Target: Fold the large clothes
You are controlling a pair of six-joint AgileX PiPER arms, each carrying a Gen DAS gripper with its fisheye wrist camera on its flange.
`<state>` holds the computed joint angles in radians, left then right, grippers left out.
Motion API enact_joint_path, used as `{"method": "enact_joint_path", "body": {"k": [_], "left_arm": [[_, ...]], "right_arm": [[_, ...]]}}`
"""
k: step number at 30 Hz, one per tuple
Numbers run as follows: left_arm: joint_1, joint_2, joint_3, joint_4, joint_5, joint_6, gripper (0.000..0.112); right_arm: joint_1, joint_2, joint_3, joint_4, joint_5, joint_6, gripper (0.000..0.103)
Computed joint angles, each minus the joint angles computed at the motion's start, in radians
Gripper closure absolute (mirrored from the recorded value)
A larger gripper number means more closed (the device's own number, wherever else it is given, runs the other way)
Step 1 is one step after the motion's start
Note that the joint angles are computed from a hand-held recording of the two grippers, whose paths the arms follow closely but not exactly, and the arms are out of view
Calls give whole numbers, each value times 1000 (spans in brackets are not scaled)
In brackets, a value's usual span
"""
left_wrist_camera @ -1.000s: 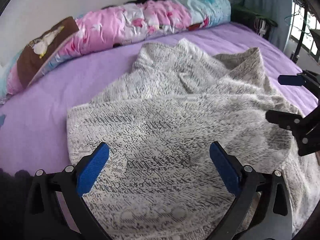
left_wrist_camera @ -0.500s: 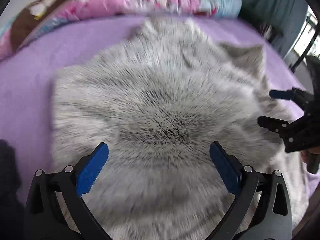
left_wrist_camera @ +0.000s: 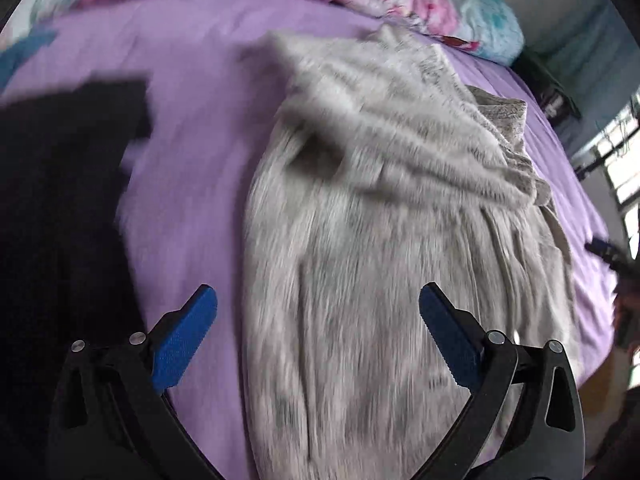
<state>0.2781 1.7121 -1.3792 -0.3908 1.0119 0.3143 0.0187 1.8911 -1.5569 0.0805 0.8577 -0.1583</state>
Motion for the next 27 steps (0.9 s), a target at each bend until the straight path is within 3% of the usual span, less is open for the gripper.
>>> {"method": "enact_joint_path", "body": {"k": [7, 15, 21, 27], "left_arm": [[85, -147, 270, -66, 23, 68, 15], [130, -238, 489, -58, -13, 115, 15], [162, -231, 529, -103, -27, 131, 16], [209, -201, 514, -142, 32, 167, 16]], "right_arm": [[-88, -167, 329, -23, -88, 67, 6], [-107, -252, 546, 30, -169, 59, 6], [-73, -259, 616, 20, -195, 120, 6], [-84, -247, 678, 106, -194, 48, 7]]}}
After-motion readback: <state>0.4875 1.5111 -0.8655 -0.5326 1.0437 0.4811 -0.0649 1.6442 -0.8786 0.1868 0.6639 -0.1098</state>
